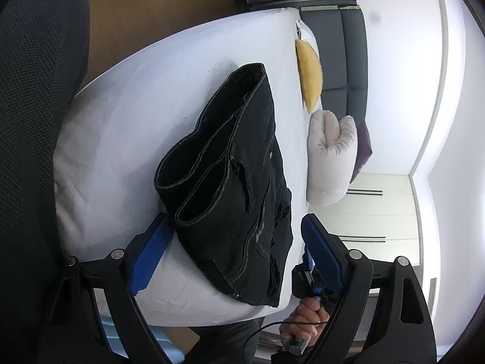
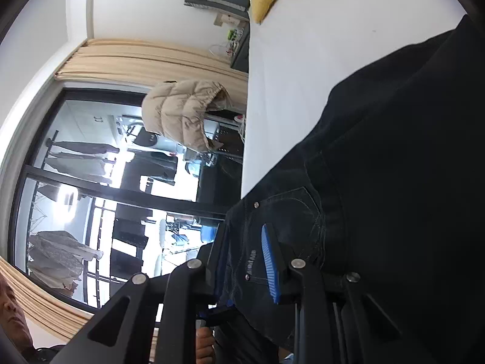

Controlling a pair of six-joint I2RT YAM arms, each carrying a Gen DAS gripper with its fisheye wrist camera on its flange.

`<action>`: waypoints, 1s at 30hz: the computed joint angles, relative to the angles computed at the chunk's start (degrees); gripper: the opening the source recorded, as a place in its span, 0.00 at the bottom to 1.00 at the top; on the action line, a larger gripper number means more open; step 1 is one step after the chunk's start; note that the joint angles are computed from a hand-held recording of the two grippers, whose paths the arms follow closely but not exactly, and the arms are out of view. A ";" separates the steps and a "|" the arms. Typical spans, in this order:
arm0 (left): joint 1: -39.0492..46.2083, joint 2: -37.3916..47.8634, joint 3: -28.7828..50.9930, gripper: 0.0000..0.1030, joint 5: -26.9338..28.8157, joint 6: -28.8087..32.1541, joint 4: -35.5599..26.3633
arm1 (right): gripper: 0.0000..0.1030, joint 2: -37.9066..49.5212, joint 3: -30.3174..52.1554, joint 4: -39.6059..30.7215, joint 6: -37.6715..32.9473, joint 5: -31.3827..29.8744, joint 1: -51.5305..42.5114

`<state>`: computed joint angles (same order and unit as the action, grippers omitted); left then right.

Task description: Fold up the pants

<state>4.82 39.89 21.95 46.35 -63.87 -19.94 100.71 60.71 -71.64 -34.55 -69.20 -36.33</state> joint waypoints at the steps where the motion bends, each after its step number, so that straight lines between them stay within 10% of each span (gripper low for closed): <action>1: -0.10 0.61 0.17 0.83 -0.20 -0.21 0.53 | 0.26 -0.11 -0.01 0.63 0.92 0.41 0.47; 7: -1.87 5.50 3.91 0.34 -1.44 -0.88 0.32 | 0.26 0.09 1.31 4.48 7.57 4.91 2.92; 11: -4.82 7.25 7.64 0.21 -4.82 1.81 -2.00 | 0.26 1.13 3.94 6.04 11.43 9.21 5.75; 18: -8.45 9.39 15.09 0.16 -9.01 6.57 -6.38 | 0.12 6.30 5.41 12.05 19.38 20.50 12.18; 27: -21.03 16.76 29.13 0.16 -21.38 15.02 -11.16 | 0.02 3.74 -1.51 20.11 20.89 17.94 10.81; 30: -28.83 21.19 35.94 0.16 -27.60 18.80 -12.63 | 0.28 2.21 -0.93 18.11 20.27 17.26 9.99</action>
<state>-24.01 61.08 57.89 18.75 -45.07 -32.57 102.92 59.78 -53.53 -14.27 -51.94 -26.35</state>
